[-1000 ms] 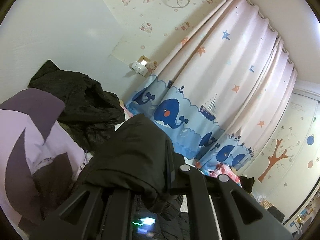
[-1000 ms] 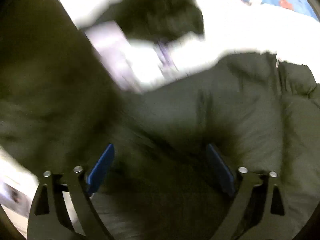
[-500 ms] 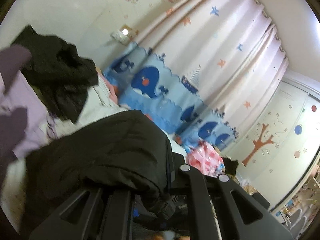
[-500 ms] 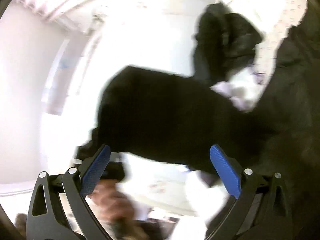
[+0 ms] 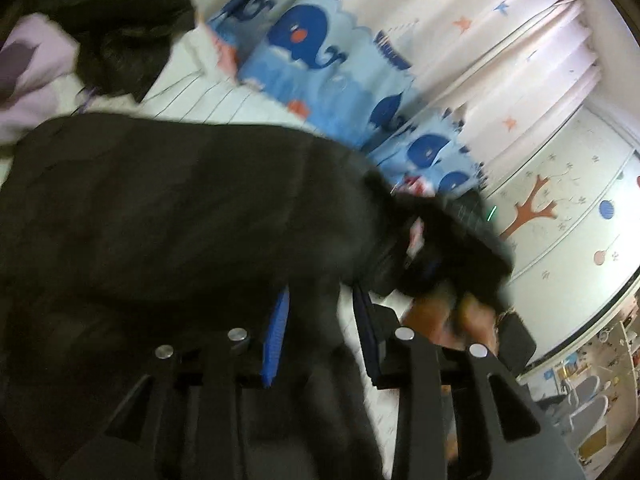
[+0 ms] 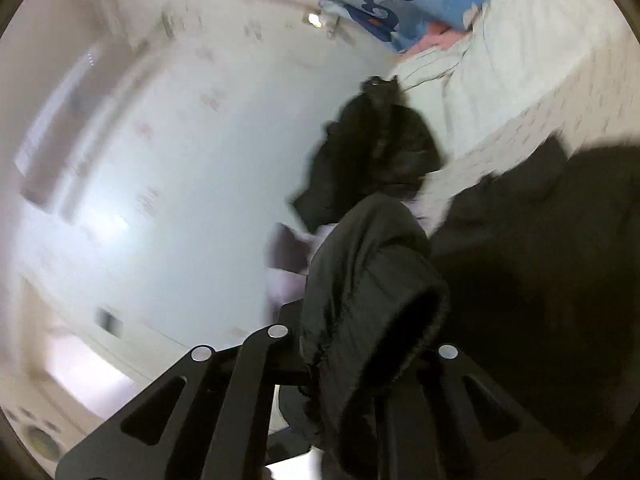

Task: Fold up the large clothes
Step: 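Grasp the jacket edge with the right tool while the left tool holds the jacket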

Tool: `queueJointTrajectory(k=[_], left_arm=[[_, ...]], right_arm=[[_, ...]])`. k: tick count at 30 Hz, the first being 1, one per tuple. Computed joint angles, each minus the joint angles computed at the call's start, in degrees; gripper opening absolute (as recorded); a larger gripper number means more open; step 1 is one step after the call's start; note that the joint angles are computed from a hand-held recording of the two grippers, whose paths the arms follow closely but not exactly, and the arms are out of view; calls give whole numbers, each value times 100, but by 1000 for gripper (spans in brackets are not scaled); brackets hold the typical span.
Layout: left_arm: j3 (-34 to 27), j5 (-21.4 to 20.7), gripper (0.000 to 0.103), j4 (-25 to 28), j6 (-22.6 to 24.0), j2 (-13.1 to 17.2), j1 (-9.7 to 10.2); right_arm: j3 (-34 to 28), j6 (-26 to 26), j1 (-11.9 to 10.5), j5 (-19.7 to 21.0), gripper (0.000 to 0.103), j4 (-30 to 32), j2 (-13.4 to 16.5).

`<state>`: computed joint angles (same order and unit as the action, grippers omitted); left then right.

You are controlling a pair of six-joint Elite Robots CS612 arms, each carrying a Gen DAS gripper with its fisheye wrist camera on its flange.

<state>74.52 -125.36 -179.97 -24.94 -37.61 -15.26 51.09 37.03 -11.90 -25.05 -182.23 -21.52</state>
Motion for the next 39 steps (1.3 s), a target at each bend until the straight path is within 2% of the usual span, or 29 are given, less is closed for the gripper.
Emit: queueJointTrajectory(k=[3, 4, 6, 7, 8, 10, 12, 14, 17, 21, 23, 26, 28, 29, 30, 31, 32, 33, 34, 35, 36, 37, 39], left_arm=[[259, 182, 33, -278, -204, -145, 209], [339, 330, 35, -494, -392, -203, 323], [390, 692, 46, -793, -661, -261, 453], [372, 930, 47, -869, -723, -276, 503], [309, 1111, 47, -859, -707, -271, 540], [110, 1273, 48, -777, -663, -186, 580], [-117, 1428, 48, -598, -500, -66, 568], [-494, 1493, 48, -170, -204, 151, 522], [-1147, 1827, 48, 807, 438, 564, 433], [-1915, 2177, 48, 2086, 577, 1127, 389], [-2182, 2124, 48, 2488, 688, 1333, 410], [-2115, 2368, 48, 2623, 956, 1249, 375], [-1812, 2455, 48, 2187, 995, 1033, 360], [-1691, 2450, 48, 1913, 1054, 969, 371], [-1588, 2448, 49, 1570, 1150, 904, 368], [-1557, 2457, 52, 1328, 1270, 867, 360], [-1579, 2483, 55, 1188, 1349, 862, 353], [-1674, 2493, 58, 1142, 1418, 901, 348], [-1786, 2463, 58, 1245, 1493, 952, 360], [-1949, 2460, 58, 1396, 1517, 1034, 357], [-2141, 2481, 58, 1560, 1505, 1135, 352], [-2357, 2485, 58, 1796, 1486, 1261, 355], [-2816, 2694, 59, 2302, 1499, 1548, 334]], right_arm=[[430, -1578, 21, -404, 7, 770, -555], [528, -1880, 38, -525, 7, 807, -673], [922, -2790, 90, -1029, 7, 972, -1050], [1141, -3142, 80, -1290, 7, 1069, -1227], [1256, -3492, 96, -1660, 7, 1297, -1328], [1387, -3739, 71, -2201, 7, 1707, -1375], [1262, -3979, 45, -2719, 7, 2439, -1230], [1044, -4045, 40, -3096, 7, 2967, -1023], [740, -4157, 54, -3539, 7, 3568, -682], [976, -3847, -61, -3493, 7, 3354, -542], [922, -3734, -115, -3213, 9, 3447, -464], [1084, -3616, -238, -2726, 17, 3373, -535], [1410, -3302, -349, -2660, 31, 2808, -689], [1509, -3122, -381, -2778, 36, 2551, -743], [1689, -2845, -379, -3135, 43, 2090, -852], [1831, -2693, -345, -3533, 44, 1733, -949], [1970, -2616, -270, -4082, 48, 1200, -1036], [2018, -2620, -204, -4391, 50, 879, -1078], [2030, -2580, -163, -4460, 50, 672, -1088], [1999, -2564, -114, -4335, 51, 382, -1056], [1932, -2708, -75, -4123, 51, 300, -1015], [1830, -3005, 13, -4140, 51, 457, -977], [1407, -3622, 220, -4515, 51, 1446, -778]])
